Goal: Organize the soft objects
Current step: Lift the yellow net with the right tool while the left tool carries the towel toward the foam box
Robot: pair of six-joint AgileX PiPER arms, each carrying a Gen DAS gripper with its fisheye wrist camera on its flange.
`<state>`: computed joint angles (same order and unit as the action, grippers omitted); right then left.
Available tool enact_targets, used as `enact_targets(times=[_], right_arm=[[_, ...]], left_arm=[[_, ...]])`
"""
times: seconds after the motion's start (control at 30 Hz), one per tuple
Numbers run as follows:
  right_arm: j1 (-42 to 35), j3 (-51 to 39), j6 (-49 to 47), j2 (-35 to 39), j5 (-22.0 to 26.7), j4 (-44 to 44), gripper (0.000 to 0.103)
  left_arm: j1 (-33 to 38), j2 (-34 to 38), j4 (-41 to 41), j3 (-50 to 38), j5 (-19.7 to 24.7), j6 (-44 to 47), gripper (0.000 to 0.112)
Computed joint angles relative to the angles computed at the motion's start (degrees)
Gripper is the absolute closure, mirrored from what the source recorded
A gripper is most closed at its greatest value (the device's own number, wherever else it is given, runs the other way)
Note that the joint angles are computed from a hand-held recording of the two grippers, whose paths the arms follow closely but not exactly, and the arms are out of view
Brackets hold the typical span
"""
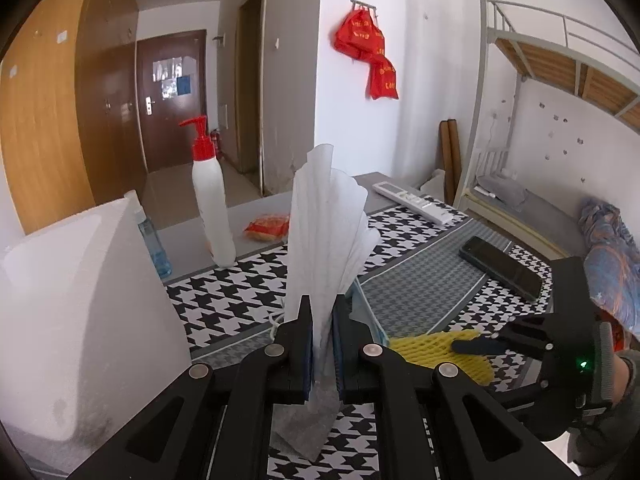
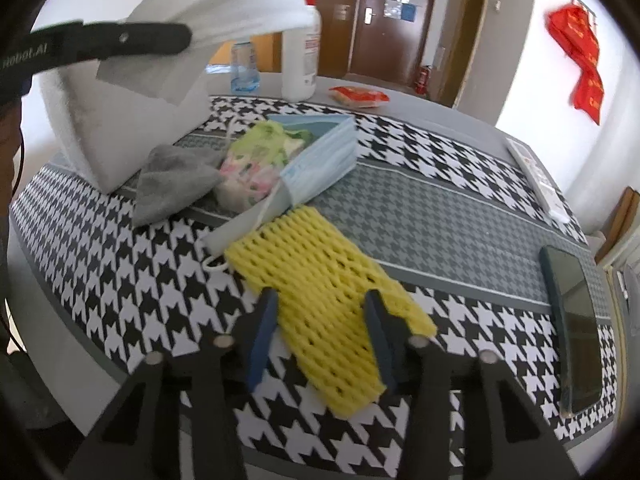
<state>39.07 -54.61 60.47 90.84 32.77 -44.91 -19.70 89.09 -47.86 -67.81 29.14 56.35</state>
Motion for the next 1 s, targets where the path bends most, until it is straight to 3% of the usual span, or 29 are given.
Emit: enact_targets(times=[0.03, 0.13, 0.37, 0.63, 1.0], right_arm=[[-0.03, -0.07, -0.84, -0.25, 0.19, 0.75, 0.077], [-0.69, 0.77, -0.93, -1.65, -0.66, 2.27, 0.087], [0.30, 6.67, 14.49, -9.85, -3.34, -6.33, 0.087], [5.95, 7.13, 27.59, -13.03, 1.10, -16.09, 0.087], [11.47, 1.86, 30.43, -11.93, 7.61, -19.80, 0.087]], left_arm=[[0.14, -0.38, -0.39, 0.23, 0.01, 0.33, 0.103], [0.93, -1.85, -1.89, 1.24, 0.32, 1.82, 0.103], [3.49, -4.75, -4.83, 2.62, 2.85, 3.94, 0.103], [6.21, -8.60, -7.44, 4.50, 4.28, 6.27, 0.103], [9.25, -12.41, -10.13, 6.40, 5.02, 9.89, 0.103]])
